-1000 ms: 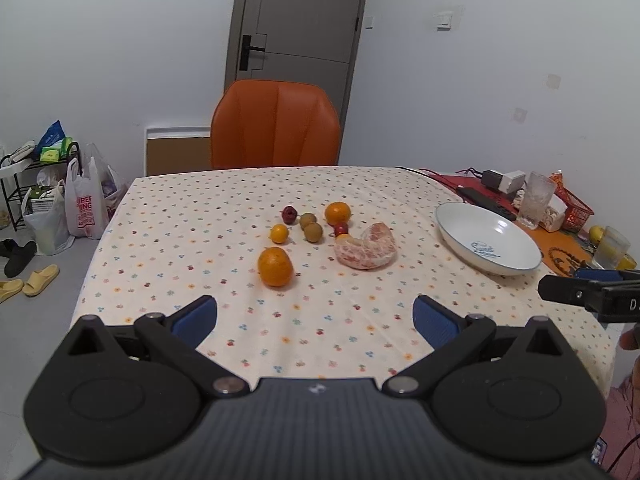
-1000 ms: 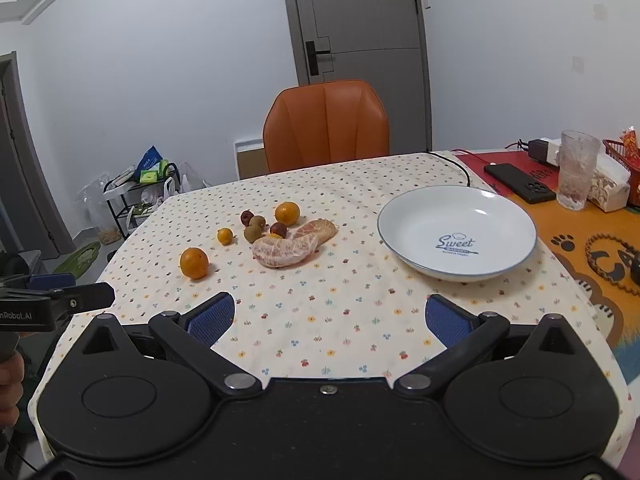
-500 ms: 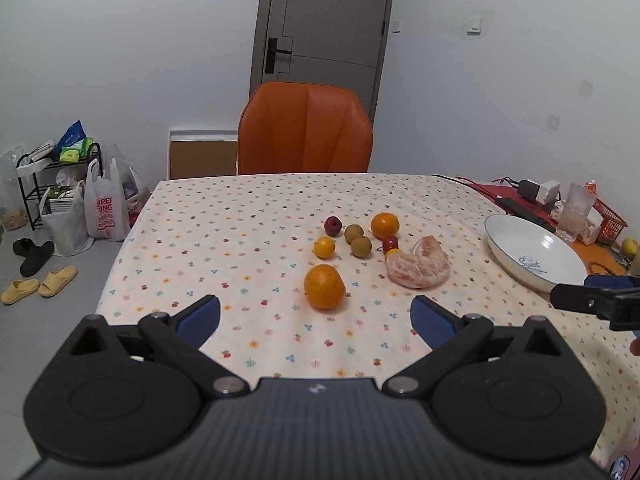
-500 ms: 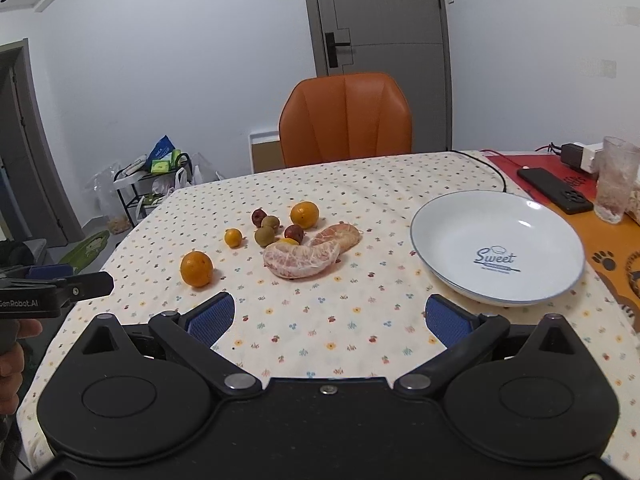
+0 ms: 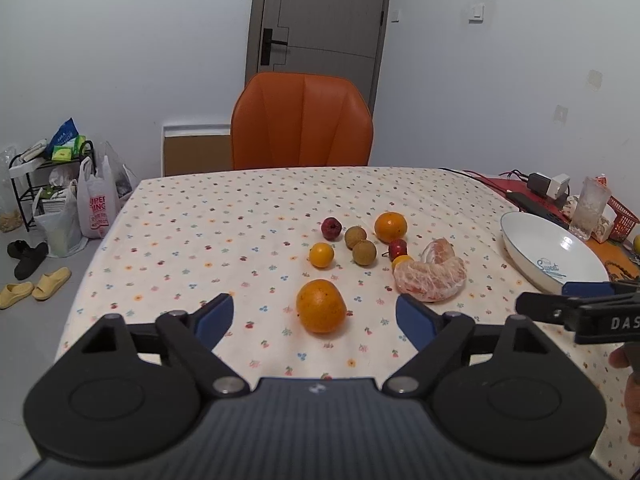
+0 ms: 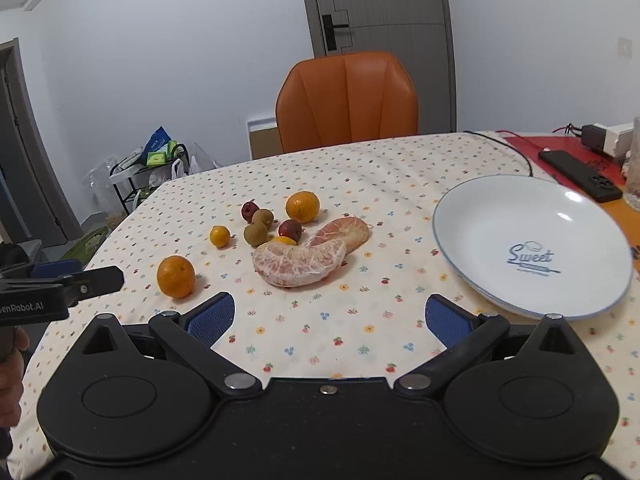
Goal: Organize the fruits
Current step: 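Grasp the peeled pomelo segment with the right gripper while the left gripper grasps the orange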
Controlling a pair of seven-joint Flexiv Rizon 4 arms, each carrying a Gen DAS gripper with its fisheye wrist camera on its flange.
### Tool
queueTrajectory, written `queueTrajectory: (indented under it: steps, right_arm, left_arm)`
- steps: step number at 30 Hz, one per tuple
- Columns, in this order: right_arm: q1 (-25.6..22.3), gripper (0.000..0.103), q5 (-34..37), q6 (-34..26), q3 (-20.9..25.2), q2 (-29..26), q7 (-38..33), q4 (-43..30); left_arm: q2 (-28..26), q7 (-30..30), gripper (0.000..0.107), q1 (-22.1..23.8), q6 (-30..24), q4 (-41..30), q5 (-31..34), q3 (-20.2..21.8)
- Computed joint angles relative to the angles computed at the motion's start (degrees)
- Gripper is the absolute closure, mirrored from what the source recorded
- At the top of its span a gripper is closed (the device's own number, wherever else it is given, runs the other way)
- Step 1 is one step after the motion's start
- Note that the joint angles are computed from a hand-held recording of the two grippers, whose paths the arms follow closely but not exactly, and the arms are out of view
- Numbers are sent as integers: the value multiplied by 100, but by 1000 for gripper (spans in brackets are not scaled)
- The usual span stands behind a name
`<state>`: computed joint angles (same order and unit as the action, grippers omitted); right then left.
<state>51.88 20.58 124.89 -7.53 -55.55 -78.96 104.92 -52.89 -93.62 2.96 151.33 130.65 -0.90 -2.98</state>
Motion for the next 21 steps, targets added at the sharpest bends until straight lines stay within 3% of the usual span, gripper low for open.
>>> queueTrajectory:
  steps: [6, 19, 21]
  right_arm:
    - [88, 0, -34, -273, -154, -247, 131, -454]
    - [382, 0, -280, -858, -712, -727, 643, -1188]
    - [443, 0, -293, -939, -827, -797, 740, -1281]
  left_arm:
    - [-112, -26, 34, 73, -471, -318, -28, -91]
    - [-327, 28, 47, 62, -1324, -992, -171, -163]
    - [-348, 16, 57, 129, -1463, -1063, -115, -215]
